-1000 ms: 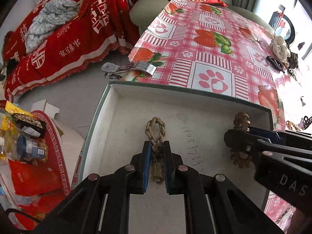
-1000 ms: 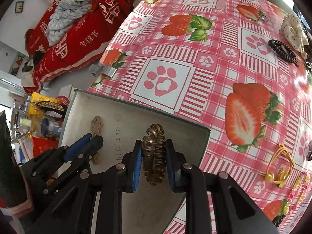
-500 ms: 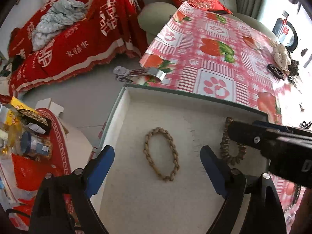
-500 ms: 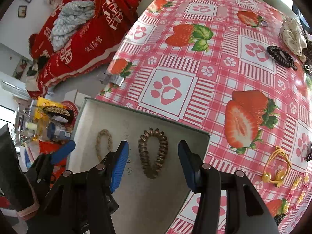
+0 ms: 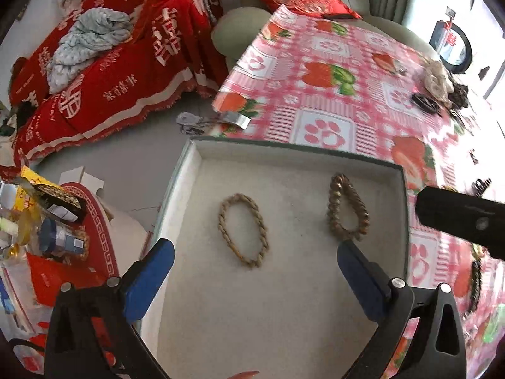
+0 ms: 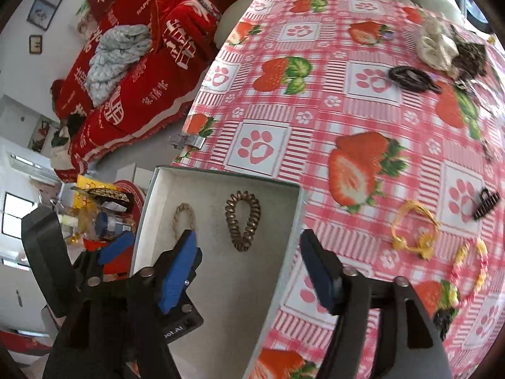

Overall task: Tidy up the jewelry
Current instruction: 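Move both open tools back over the tablecloth toward the green bangle and black clip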

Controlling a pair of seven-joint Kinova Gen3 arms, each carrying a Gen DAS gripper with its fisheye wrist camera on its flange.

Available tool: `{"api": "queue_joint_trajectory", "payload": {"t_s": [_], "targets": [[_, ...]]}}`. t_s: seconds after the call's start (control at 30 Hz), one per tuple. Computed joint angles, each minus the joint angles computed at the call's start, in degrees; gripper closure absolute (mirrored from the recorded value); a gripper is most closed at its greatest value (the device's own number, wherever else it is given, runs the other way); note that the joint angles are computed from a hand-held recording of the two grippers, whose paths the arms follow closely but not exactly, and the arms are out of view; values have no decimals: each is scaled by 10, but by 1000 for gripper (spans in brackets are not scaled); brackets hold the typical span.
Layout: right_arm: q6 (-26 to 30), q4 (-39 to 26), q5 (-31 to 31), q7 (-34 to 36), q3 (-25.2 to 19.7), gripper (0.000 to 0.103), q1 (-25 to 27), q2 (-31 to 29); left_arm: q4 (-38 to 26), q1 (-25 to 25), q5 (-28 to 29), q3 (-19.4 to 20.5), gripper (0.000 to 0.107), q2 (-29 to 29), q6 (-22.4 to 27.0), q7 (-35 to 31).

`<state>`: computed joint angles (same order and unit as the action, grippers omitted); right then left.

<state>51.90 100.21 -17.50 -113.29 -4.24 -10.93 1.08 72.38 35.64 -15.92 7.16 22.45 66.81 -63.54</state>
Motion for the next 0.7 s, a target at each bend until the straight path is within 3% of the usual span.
{"api": "queue_joint_trajectory", "payload": {"t_s": [0.27, 0.33, 0.47, 0.7], "targets": [[19, 48, 4, -27, 20, 20, 25, -73, -25, 21, 19, 19, 4, -5, 37, -16], [23, 64, 6, -30, 29, 0, 34, -97, -38, 33, 18, 22, 4, -1, 49, -19], [33, 94, 20, -50, 40, 0, 54, -145, -59, 60, 17, 29, 4, 4, 62, -27], [104, 118, 47, -48, 77, 0, 95, -203, -110, 109, 22, 34, 4, 26, 95, -32]]}}
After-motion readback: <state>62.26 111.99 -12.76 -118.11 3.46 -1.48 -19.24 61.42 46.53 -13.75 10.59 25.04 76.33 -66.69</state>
